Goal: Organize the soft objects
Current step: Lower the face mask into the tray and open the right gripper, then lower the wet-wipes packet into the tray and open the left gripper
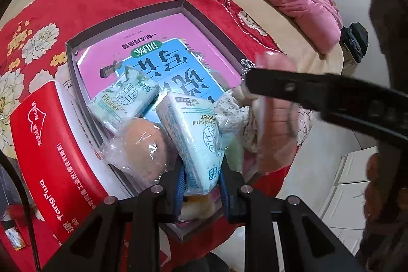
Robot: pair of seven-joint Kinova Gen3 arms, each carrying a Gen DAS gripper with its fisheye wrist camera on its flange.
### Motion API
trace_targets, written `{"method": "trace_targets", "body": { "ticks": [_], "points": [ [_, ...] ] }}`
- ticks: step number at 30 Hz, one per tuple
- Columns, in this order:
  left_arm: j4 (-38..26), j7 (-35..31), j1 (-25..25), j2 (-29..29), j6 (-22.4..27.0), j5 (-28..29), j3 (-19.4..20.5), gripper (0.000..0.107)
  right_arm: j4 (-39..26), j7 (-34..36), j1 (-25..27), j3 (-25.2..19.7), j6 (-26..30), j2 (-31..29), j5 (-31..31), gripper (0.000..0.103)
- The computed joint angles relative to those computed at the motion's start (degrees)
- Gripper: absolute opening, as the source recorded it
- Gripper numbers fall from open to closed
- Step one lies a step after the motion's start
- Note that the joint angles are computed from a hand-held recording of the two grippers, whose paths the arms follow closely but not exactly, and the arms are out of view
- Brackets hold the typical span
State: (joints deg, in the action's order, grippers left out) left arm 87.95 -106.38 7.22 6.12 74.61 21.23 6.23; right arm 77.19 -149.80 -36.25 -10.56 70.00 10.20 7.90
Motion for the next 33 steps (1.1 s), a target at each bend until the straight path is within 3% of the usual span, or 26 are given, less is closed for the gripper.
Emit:
{"method": "trace_targets", "body": {
  "ticks": [12,15,33],
  "points": [
    [-0.01,-0.13,-0.07,0.05,0.05,0.17,-0.04,0.025,4.0,-1.63,1.13,0.44,-4.99,0.2,-2.25,0.046],
    [-0.02,-0.04,-0.18,0.02,0.16,0.45,-0.1,0.025,3.37,-2.24,0.74,0.3,-4.08,-0.04,-1.24,0.051],
    [-0.49,-0.39,-0.56,0.25,1.22,0.98,-0.18,0.026,1.51,-9.71,-1.09,-1.53,1.35,-3.97,5.74,0.055]
  ]
}}
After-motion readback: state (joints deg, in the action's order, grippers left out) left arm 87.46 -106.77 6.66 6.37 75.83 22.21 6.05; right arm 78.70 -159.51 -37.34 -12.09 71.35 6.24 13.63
